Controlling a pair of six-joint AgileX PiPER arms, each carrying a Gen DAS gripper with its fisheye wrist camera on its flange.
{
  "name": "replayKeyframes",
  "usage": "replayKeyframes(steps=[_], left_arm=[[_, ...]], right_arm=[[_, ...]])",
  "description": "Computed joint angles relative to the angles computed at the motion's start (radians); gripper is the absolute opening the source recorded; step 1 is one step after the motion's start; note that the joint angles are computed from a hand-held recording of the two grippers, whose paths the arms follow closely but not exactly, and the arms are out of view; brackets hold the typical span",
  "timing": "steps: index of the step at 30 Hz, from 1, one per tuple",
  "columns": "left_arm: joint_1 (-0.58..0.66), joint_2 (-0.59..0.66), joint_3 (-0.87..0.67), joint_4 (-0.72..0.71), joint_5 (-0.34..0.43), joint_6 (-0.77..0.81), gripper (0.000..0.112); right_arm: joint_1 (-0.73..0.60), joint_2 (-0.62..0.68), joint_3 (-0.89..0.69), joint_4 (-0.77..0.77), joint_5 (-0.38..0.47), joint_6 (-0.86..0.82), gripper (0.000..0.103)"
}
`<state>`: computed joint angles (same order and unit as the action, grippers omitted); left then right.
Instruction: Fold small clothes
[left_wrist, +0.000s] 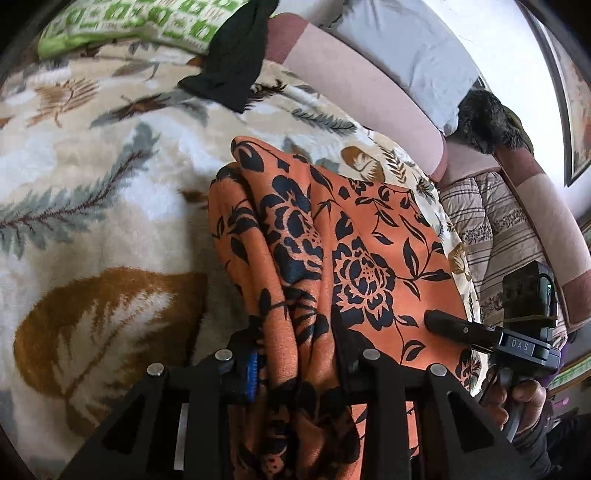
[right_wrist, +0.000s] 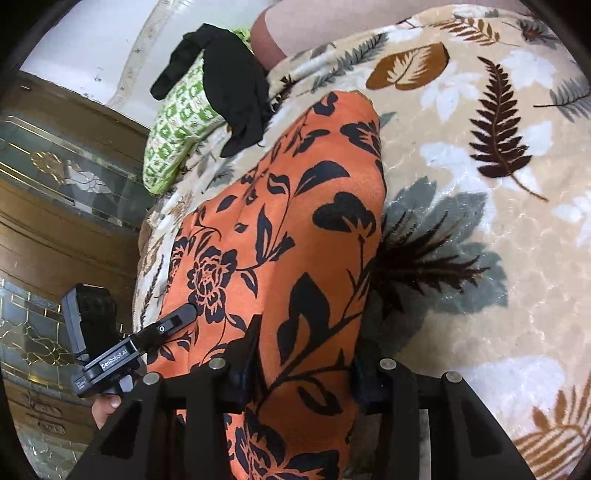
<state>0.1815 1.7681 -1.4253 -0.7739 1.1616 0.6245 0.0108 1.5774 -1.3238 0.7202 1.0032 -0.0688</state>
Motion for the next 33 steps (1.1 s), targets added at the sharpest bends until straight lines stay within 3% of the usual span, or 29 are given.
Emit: replayKeyframes(steps=[7, 15, 24, 33], left_arm=[[-0.152, -0.168, 0.088, 0.094, -0.13, -0.105, 0.032], [-0.267, -0.222, 0.075, 0.143, -0.165, -0.193, 0.032], [-0.316, -0.209, 0.026, 0.178, -0.179, -0.23, 0.032], [-0.372, -0.085, -0.13, 0.238, -0.187, -0.303, 0.032]], right_arm=[[-0.111, -0.112, 0.071, 0.02, 0.037, -0.068, 0.042], [-0.255, -0.219, 0.109, 0.026, 0.113, -0.128, 0.042], [-0.314, -0.209, 0.062, 0.023, 0.16, -0.162, 0.042], [-0.298, -0.098, -0.075, -0.019, 0.163, -0.143, 0.042]])
